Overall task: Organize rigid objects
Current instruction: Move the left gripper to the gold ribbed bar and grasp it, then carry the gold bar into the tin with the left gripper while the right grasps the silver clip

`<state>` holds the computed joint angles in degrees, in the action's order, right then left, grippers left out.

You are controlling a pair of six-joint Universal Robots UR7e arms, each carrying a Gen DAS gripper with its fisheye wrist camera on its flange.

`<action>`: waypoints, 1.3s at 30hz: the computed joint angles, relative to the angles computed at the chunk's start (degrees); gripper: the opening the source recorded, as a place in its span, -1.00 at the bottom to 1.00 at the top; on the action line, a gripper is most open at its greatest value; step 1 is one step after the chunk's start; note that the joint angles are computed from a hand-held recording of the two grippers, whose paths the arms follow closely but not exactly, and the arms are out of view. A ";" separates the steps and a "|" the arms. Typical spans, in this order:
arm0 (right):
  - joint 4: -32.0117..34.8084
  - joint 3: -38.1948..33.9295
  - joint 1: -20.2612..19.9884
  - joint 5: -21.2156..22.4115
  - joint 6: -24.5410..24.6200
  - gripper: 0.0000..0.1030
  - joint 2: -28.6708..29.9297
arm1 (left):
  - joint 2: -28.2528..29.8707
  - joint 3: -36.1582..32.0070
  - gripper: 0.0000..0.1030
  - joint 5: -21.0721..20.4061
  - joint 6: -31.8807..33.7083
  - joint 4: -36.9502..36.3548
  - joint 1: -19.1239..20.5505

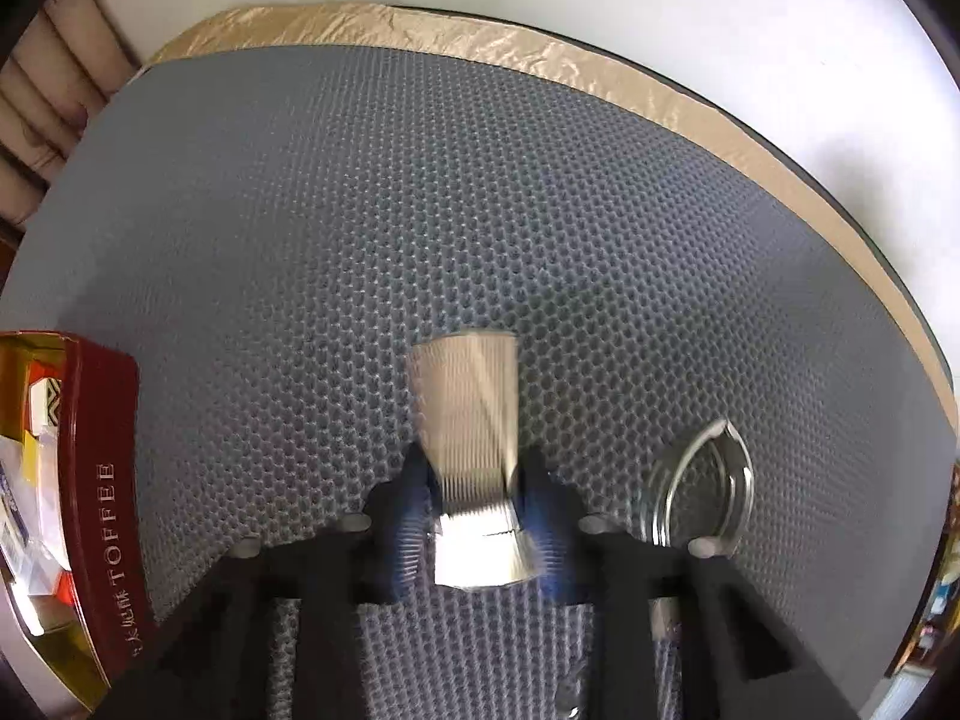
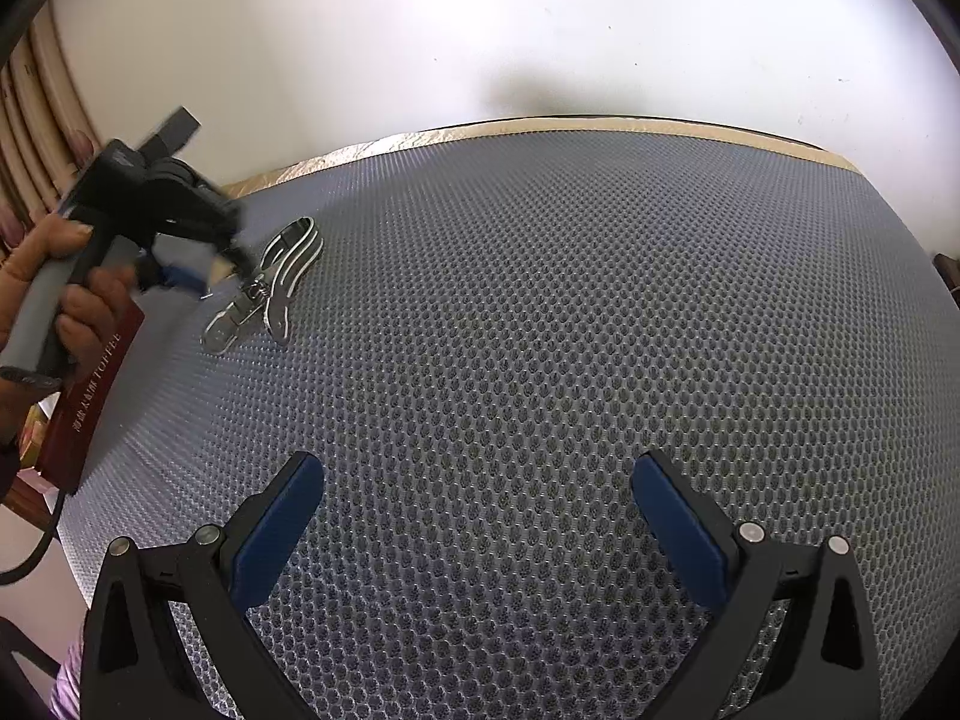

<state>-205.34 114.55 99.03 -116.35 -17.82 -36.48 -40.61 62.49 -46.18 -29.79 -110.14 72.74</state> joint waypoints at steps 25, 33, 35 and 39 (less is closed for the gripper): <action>3.24 -6.61 4.26 -13.39 -1.87 1.00 6.04 | -36.68 40.92 -0.43 -13.38 13.50 -13.27 -1.59; 11.21 -11.07 7.03 -5.05 6.32 1.00 5.20 | -48.30 41.62 -0.43 -12.45 13.33 -11.47 0.74; 16.63 -16.24 9.08 -4.93 5.81 1.00 7.51 | -47.96 39.76 -0.43 -12.19 14.44 -12.46 3.04; 25.44 -27.90 11.44 -6.99 7.09 0.99 13.97 | -49.95 39.11 -0.43 -9.53 15.49 -13.86 5.80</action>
<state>-179.90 86.65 110.47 -123.34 -10.73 -22.51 -90.56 101.60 -55.71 -14.30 -123.99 78.54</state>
